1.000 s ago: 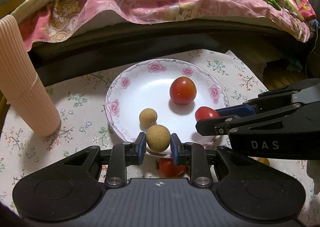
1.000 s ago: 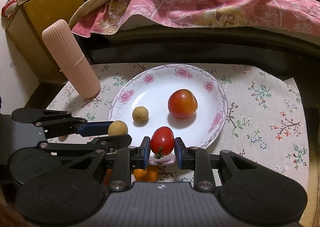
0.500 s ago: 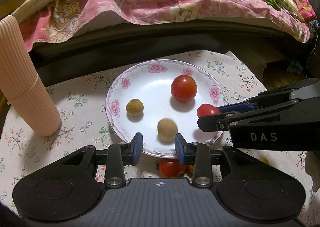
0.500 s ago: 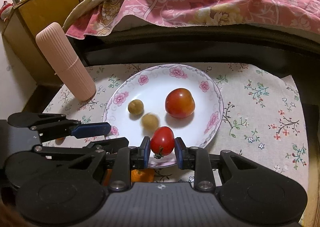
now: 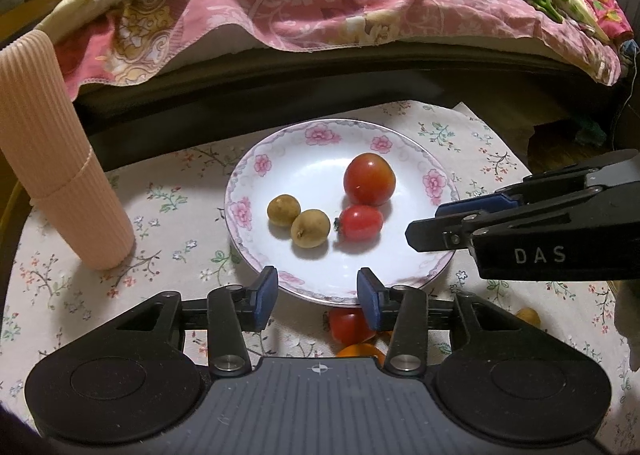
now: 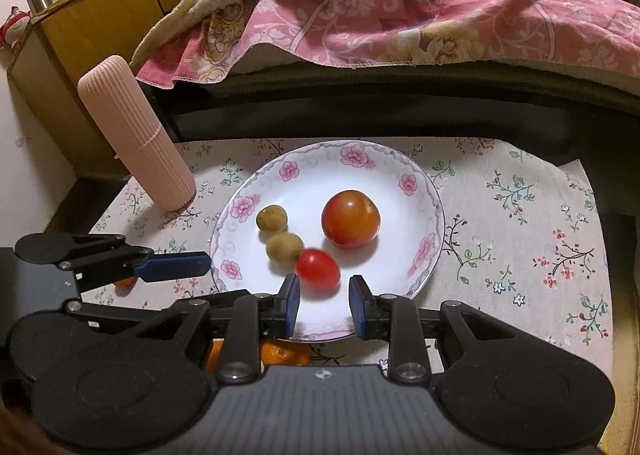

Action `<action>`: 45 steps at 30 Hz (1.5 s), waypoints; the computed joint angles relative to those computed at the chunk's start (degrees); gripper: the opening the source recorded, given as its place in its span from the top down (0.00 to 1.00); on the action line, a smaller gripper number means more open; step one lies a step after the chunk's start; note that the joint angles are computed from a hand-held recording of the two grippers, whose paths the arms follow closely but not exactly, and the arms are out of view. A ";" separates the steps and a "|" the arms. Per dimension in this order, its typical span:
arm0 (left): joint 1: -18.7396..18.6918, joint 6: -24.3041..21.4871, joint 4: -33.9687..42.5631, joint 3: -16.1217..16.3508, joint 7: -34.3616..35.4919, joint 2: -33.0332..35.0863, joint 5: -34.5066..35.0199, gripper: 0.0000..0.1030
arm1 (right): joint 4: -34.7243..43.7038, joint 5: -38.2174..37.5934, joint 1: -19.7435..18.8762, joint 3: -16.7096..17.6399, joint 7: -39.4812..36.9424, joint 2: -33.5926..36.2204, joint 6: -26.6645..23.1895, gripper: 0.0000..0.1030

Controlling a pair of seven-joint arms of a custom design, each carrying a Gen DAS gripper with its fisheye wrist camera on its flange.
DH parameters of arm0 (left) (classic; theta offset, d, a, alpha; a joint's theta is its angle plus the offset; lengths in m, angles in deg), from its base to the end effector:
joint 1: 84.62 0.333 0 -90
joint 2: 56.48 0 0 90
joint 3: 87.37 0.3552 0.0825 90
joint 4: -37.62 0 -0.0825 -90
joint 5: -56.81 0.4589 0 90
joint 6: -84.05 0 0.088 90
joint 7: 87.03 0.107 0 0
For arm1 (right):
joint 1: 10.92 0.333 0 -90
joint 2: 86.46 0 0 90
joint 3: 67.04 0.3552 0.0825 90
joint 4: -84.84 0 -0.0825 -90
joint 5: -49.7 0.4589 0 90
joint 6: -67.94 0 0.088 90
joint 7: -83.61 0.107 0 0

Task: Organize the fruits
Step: 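Carry both fruits to the white plate and open both grippers over it, then withdraw both grippers from the plate toward the remaining tomatoes and tangerines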

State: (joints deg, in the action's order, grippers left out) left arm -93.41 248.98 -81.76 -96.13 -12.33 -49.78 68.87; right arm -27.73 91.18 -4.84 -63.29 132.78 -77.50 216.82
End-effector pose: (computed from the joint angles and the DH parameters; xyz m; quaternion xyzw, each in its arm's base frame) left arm 0.6433 -0.2132 0.4445 -0.5903 0.7339 -0.2671 0.2040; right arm 0.6881 0.1041 0.4426 -0.7693 0.5434 -0.0664 0.3295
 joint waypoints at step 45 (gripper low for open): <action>-0.92 -0.22 -5.26 -1.78 5.45 -5.35 -1.84 0.43 | -7.12 2.25 1.82 -1.34 -5.45 -6.51 1.00 0.71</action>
